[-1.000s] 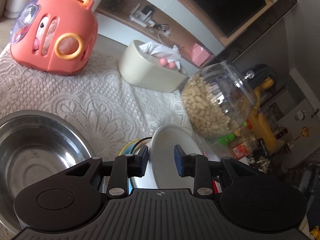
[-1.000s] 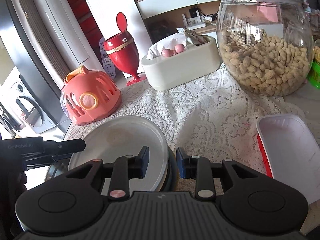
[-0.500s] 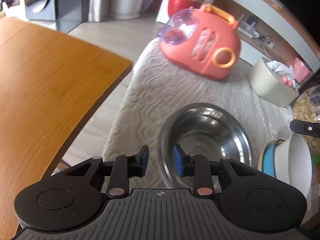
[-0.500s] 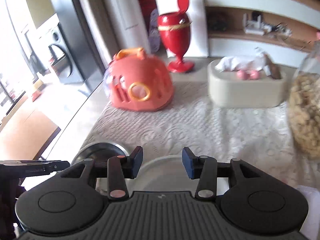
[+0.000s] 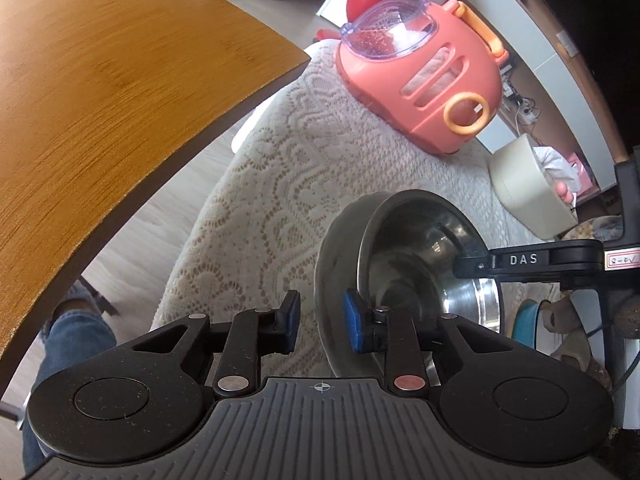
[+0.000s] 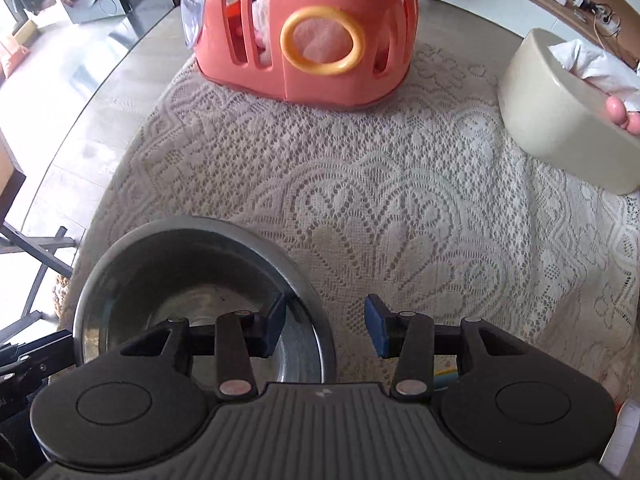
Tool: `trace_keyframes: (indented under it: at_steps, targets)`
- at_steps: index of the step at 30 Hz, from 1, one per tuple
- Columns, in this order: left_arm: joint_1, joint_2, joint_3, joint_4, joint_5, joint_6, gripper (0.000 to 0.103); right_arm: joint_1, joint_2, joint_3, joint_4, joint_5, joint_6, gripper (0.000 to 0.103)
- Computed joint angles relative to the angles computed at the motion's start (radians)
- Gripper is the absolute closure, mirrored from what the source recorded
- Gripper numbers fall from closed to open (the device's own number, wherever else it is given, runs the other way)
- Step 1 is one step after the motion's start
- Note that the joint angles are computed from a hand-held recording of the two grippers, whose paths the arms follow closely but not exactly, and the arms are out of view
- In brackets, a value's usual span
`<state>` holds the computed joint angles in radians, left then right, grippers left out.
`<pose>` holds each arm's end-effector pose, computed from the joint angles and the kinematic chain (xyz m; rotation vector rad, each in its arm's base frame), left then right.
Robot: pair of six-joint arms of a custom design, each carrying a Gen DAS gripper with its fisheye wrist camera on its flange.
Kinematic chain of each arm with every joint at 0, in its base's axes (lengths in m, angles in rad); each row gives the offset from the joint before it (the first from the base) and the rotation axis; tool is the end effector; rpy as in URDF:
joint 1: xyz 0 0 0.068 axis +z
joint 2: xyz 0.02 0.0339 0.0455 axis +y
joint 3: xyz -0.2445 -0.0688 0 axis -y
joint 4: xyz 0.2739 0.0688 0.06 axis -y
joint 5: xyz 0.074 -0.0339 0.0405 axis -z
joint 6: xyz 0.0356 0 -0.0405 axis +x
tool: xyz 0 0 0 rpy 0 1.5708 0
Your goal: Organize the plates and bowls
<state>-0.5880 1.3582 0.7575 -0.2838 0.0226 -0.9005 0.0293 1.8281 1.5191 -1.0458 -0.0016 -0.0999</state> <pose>0.2473 -0.1658 0.1624 -0.3907 2.5470 -0.6451 0.3847 0.0113 0.2168 -0.1891 2.9195 -0.0089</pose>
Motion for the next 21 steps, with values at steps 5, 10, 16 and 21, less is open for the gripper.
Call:
trace_keyframes:
  at_steps: [5,10,16,21]
  targets:
    - [0.029,-0.085,-0.09,0.095,0.026,-0.045,0.082,0.024,0.028,0.002,-0.017,-0.006,0.029,0.06]
    - [0.051,-0.211,-0.19,0.2,0.016,-0.072,0.078,0.052,-0.013,-0.048,0.005,0.024,0.036,0.057]
    - [-0.026,0.005,0.013,0.03,-0.021,0.072,0.077,0.058,-0.031,-0.062,0.009,0.034,0.022,0.057]
    - [-0.005,0.008,-0.016,0.073,0.014,0.049,0.078,0.059,-0.023,-0.056,0.005,0.034,0.029,0.056]
